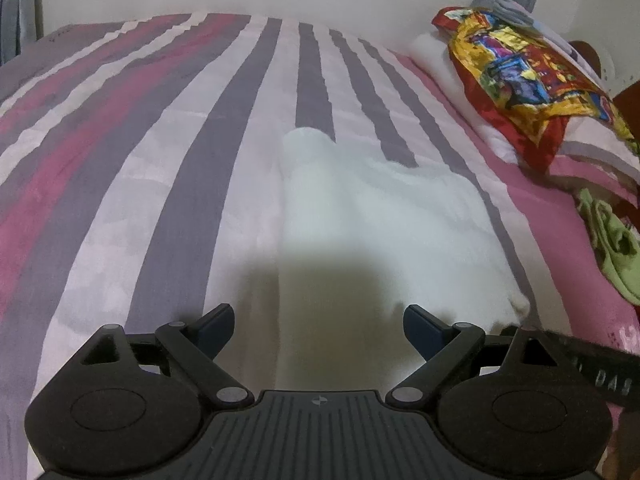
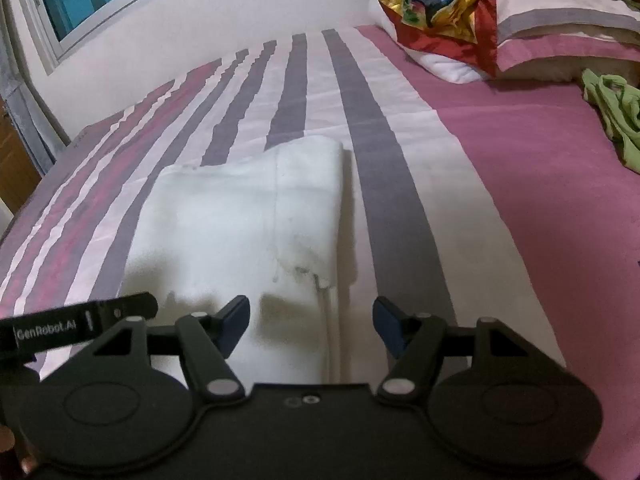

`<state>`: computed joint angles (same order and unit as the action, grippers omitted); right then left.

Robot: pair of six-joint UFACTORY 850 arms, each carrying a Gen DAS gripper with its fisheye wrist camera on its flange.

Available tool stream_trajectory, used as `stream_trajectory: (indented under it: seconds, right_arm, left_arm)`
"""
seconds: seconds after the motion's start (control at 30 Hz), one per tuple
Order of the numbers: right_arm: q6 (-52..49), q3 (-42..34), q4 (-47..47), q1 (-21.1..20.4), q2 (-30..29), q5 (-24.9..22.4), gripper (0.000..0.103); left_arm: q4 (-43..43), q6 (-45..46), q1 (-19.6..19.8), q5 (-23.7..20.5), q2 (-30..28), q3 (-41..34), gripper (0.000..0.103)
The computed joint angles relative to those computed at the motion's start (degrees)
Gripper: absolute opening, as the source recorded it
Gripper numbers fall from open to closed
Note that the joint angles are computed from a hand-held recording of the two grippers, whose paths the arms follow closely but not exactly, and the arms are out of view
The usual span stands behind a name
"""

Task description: Fold small clothes

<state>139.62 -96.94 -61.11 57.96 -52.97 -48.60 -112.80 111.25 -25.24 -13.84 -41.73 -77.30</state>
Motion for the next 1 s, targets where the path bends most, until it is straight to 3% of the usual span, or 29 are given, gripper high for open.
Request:
stream_trajectory:
  seconds: [0.17, 1.0]
  right_arm:
    - [-0.7, -0.7, 0.3, -0.4, -0.8, 0.2, 0.068]
    - [-1.0, -1.1, 0.1, -1.0, -1.5, 1.6, 0.068]
  left_arm:
    - [5.1, -5.8, -0.5, 1.5, -2.0, -3.5, 0.091]
    - [5.6, -5.2, -0.5, 0.5, -2.5, -2.9, 0.091]
